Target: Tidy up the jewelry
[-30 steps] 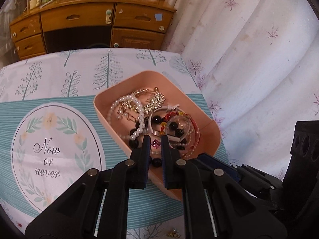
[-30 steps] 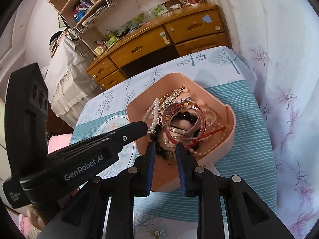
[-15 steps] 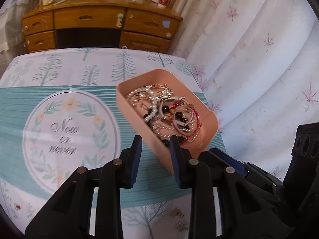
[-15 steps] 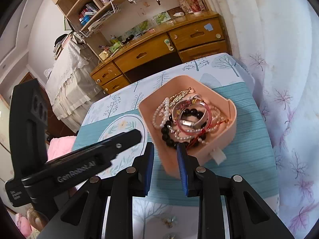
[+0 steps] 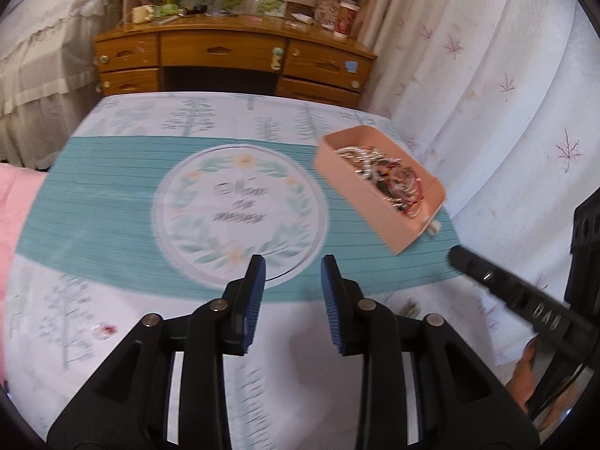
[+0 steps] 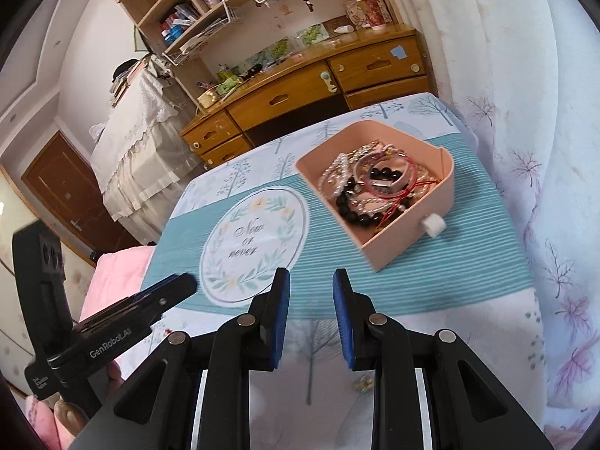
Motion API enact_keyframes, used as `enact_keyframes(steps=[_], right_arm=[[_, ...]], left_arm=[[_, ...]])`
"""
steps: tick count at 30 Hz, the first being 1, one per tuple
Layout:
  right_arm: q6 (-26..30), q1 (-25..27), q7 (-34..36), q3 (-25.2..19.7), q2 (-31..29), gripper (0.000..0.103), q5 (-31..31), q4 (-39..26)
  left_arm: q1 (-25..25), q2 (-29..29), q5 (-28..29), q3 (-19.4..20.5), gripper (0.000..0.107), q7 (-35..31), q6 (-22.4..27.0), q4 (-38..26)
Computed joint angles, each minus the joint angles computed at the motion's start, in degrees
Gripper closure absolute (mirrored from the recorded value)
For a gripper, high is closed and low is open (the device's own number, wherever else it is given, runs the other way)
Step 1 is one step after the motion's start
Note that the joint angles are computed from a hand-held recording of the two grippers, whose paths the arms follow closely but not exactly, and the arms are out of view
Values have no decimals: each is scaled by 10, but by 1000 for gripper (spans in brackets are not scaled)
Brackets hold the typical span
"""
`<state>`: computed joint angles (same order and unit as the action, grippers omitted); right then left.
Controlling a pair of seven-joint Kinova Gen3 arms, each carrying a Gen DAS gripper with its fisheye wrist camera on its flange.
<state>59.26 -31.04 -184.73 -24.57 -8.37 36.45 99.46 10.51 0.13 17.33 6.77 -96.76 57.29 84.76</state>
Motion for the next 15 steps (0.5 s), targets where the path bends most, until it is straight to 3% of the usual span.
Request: enact_keyframes(steps=[7,15], right_arm=[[45,-51,-20,-29,45,79,34,-47],[96,-146,3,-12,142,79,79,-122]], left_arm=[[-56,-60,17,-59,66,-77,7,62],[-111,-69,26,-104,66,-174,17,119]])
